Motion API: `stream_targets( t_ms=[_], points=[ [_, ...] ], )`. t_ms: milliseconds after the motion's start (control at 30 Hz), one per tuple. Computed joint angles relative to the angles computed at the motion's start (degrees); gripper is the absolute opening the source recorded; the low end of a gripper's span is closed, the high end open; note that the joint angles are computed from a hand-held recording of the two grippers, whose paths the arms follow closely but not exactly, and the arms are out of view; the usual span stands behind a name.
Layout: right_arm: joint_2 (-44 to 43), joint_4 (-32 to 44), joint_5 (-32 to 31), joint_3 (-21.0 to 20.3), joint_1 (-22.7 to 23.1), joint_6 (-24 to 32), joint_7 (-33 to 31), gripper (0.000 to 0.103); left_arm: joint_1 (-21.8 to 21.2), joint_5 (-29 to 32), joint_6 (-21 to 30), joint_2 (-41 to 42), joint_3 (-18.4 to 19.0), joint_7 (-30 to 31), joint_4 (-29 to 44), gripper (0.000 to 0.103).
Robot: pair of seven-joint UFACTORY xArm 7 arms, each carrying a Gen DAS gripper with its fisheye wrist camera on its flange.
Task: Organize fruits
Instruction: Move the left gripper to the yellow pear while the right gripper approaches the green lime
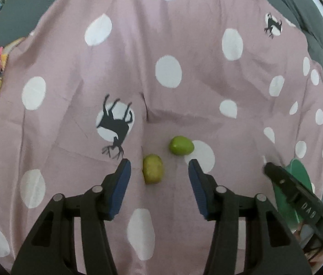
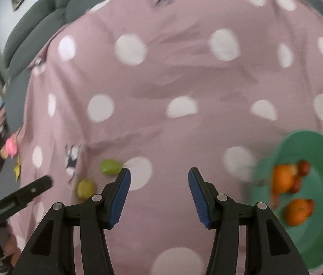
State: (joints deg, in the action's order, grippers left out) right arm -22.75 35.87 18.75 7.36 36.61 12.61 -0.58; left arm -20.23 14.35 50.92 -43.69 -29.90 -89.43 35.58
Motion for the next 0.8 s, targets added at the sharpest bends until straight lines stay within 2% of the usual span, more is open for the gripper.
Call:
stream_targets(
  t_ms=[100,200,267,433,533,633,800],
  points=[
    [2.8,1.4,2.4,-1.0,2.9,1.2,-2.3,0.053,-0.3,-0.2,-3.9,1.6,1.1,0.9,-1.2,0.042],
    [4.0,2.0,3.6,-0.3,2.6,2.5,-3.0,0.053,-0.5,-0.7,-5.3,3.7,2.1,2.0,-1.3,0.03],
    [4.1,2.0,5.0,-0.3,2.7,2.8,-3.9,0.053,-0.5,-0.9,-6.9,4.8,2.9,2.6,-1.9,0.029],
    [3.6,1.9,7.8,-0.6,2.2,3.8,-5.9,0.053,-0.5,-1.9,-6.5,7.6,4.4,3.1,-1.8,0.029],
    [3.8,2.2,7.9,0.1,1.3,3.9,-5.5,0.053,-0.9,-2.5,-8.6,8.3,5.7,4.1,-2.6,0.029],
    [3.5,2.1,8.3,0.1,1.0,4.1,-5.6,0.053,0.1,-1.3,-6.6,9.3,5.1,3.9,-1.3,0.029],
    [3.4,2.1,8.2,0.5,0.5,4.6,-5.8,0.053,-0.2,-2.4,-8.7,8.3,6.6,3.4,-3.2,0.029]
  ],
)
